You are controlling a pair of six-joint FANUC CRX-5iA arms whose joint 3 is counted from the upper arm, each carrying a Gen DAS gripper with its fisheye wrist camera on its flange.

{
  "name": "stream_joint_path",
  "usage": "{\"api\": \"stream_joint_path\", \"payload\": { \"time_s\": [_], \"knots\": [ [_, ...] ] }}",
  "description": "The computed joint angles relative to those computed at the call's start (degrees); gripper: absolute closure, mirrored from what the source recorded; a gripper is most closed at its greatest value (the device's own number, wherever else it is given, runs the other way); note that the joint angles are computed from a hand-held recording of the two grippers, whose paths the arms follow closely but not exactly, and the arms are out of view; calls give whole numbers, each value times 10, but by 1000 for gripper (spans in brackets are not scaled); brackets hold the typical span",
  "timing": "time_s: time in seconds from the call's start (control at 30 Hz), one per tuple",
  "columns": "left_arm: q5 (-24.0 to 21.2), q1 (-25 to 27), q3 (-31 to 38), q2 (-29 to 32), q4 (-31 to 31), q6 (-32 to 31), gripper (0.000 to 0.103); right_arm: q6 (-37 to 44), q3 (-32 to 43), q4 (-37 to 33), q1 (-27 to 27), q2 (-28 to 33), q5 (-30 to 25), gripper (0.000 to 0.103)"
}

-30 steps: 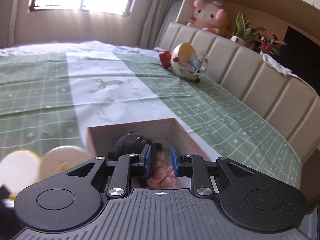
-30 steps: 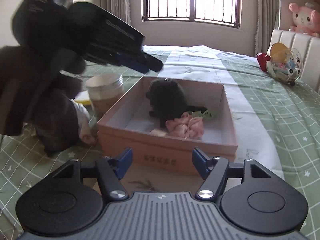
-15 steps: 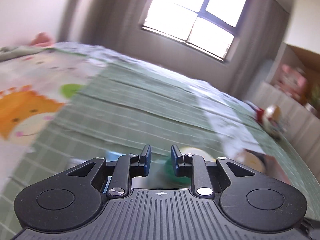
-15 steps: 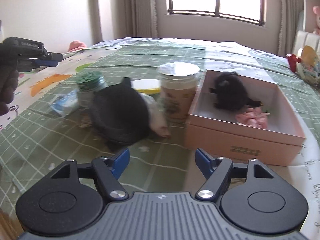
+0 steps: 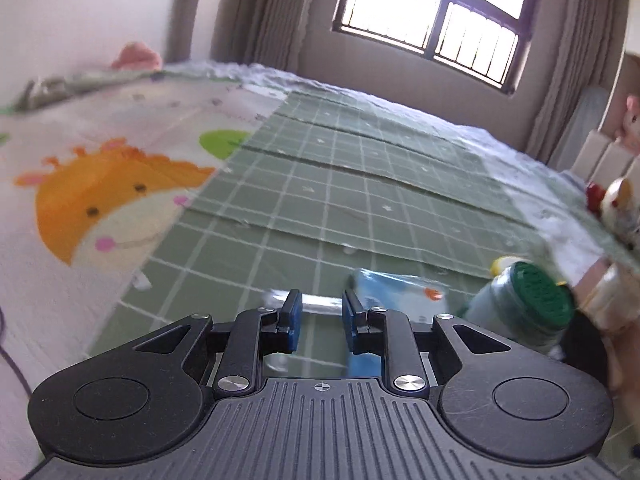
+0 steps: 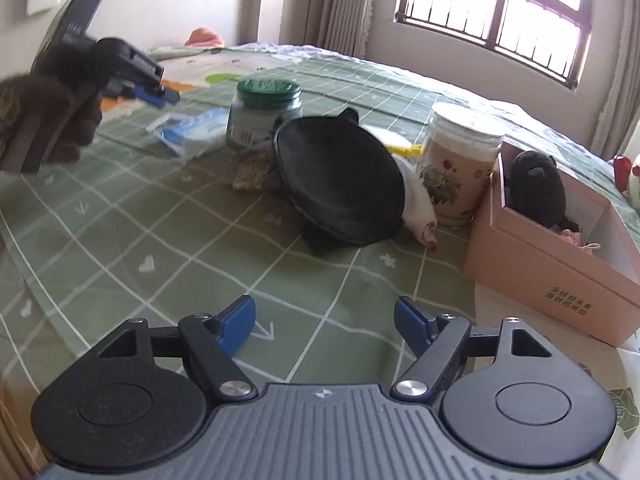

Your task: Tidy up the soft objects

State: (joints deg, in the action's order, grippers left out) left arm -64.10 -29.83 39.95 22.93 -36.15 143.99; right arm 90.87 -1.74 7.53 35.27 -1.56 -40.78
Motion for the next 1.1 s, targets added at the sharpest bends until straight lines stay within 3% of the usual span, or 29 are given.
{"api": "stream_joint_path", "payload": {
  "time_s": [0.1, 0.2, 0.43, 0.63, 0.83, 0.93, 1.1],
  "knots": [
    [-34, 7, 19, 16, 3, -61, 79, -28, -36, 22, 1, -11, 41, 18],
    [-48, 29, 23, 27, 55, -84, 79, -5, -9, -27, -14, 1, 20, 13],
    [-63, 19, 40, 44, 32, -95, 79, 11, 14, -67, -28, 12, 0, 7],
    [-23, 17, -10, 11, 24, -51, 87, -15, 15, -13, -1, 10, 26, 7],
    [-23, -6, -95, -63, -45, 59, 88, 10, 169, -122, 23, 83, -33, 8],
    [-23, -18, -140, -106, -80, 101, 88, -51, 235, -130, 51, 139, -52, 8],
    [2, -22, -213, -174, -105, 146, 88, -286, 248, 57, 119, 216, -8, 7]
  ]
}}
